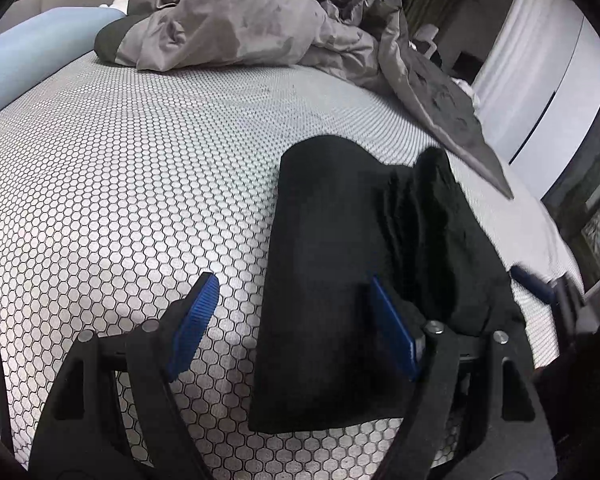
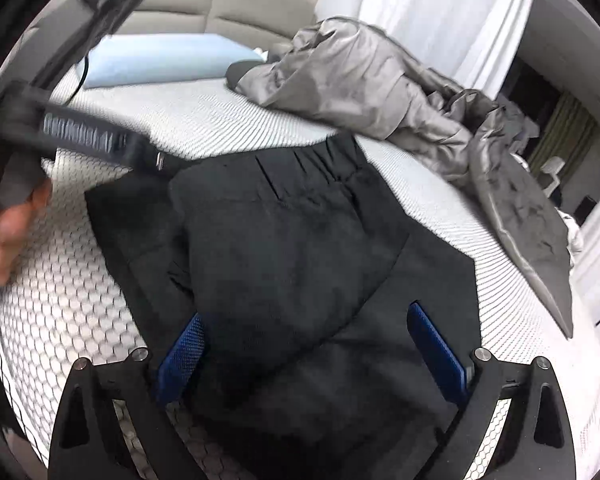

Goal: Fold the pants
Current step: 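Press the folded pants stack flat with both open tools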

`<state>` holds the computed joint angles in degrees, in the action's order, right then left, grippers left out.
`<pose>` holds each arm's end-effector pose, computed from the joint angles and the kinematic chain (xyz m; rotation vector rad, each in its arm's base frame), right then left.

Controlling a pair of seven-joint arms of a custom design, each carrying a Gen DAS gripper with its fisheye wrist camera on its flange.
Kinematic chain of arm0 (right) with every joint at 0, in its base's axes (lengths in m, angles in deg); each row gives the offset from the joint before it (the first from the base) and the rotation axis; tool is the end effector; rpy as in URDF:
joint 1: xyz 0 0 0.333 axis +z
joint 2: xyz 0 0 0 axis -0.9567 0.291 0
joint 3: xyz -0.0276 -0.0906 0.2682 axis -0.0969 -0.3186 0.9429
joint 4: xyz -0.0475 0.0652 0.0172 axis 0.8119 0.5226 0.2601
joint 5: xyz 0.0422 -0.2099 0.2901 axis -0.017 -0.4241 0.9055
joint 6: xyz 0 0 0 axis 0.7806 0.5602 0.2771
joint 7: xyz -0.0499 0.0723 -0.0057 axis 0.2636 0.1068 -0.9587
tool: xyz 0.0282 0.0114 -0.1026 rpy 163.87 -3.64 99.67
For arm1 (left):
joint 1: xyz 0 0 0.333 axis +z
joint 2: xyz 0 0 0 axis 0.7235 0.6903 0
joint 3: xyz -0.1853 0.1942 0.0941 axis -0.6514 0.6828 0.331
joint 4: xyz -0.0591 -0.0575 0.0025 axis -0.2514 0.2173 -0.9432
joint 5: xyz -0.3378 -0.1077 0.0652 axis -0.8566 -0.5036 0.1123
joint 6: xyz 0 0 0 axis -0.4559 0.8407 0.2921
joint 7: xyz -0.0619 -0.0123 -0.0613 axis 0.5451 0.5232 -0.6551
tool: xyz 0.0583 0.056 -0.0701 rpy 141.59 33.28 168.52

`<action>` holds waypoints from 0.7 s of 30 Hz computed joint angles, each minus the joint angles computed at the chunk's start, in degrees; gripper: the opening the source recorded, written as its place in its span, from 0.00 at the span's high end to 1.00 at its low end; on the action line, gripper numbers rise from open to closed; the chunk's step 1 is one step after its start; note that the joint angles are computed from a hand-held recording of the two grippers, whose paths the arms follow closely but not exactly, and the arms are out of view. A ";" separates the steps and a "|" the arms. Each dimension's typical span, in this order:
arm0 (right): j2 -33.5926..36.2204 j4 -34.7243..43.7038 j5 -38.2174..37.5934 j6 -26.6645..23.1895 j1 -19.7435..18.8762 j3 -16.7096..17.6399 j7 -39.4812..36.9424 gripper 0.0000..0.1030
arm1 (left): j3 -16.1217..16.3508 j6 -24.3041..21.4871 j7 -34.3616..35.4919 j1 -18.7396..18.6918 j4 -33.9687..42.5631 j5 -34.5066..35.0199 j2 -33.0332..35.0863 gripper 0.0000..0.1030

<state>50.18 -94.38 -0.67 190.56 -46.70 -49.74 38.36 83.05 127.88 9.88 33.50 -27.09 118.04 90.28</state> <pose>0.6255 0.3246 0.4468 -2.2494 0.7955 -0.7357 0.6093 -0.2198 0.4320 -2.1093 1.5562 -0.9467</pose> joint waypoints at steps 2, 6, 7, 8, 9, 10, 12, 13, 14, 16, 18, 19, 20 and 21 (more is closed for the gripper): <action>-0.19 0.36 1.57 1.10 0.28 -1.24 4.01 0.05 | -0.40 -0.29 0.65 0.39 0.05 -0.77 0.19 0.27; 0.11 2.53 2.51 1.68 0.94 -6.31 15.45 0.05 | -0.85 0.88 1.29 0.90 -0.59 -2.16 0.09 0.26; 0.07 3.17 3.22 0.13 -0.40 -5.55 16.47 0.05 | -0.78 0.95 1.47 0.83 -0.59 -2.16 0.02 0.26; -0.60 2.63 4.28 -1.03 -2.10 -4.32 16.90 0.05 | -0.52 1.11 1.41 0.54 -0.74 -1.73 -0.23 0.24; -1.15 1.98 4.93 -2.09 -3.13 -4.02 18.11 0.05 | -0.46 1.06 1.55 0.39 -0.65 -1.54 -0.30 0.24; -1.46 1.67 5.26 -3.30 -3.93 -3.55 18.85 0.05 | -0.35 0.51 1.69 0.09 -0.19 -1.19 -0.11 0.24; -2.02 1.32 9.29 -6.61 -8.07 0.83 16.55 0.05 | 0.07 -1.96 1.47 -0.82 1.06 -0.16 0.18 0.24; -2.02 1.33 11.23 -7.52 -9.70 2.81 14.52 0.05 | 0.26 -3.33 1.32 -1.22 1.67 0.49 0.37 0.24; -1.98 1.16 11.10 -7.14 -9.78 3.27 12.65 0.05 | 0.24 -4.80 1.32 -1.46 2.38 0.83 0.68 0.24; -3.20 -1.93 5.84 -2.76 -6.16 0.17 11.80 0.05 | -0.16 -6.62 1.73 -1.36 3.08 0.75 1.03 0.24; -4.11 -4.75 0.71 1.23 -3.08 -2.20 10.73 0.05 | -0.42 -9.20 2.63 -1.26 4.14 0.65 1.59 0.24; -4.57 -5.91 -1.11 2.44 -1.86 -2.84 10.24 0.05 | -0.38 -10.68 2.77 -1.44 4.67 0.92 1.84 0.24; -4.63 -6.05 -1.89 2.52 -1.39 -2.84 9.75 0.05 | -0.57 -11.27 3.14 -1.26 4.91 0.74 2.01 0.24; -4.24 -5.55 -2.49 2.20 -1.04 -2.64 9.11 0.05 | -0.84 -11.68 3.56 -0.97 5.01 0.26 2.12 0.24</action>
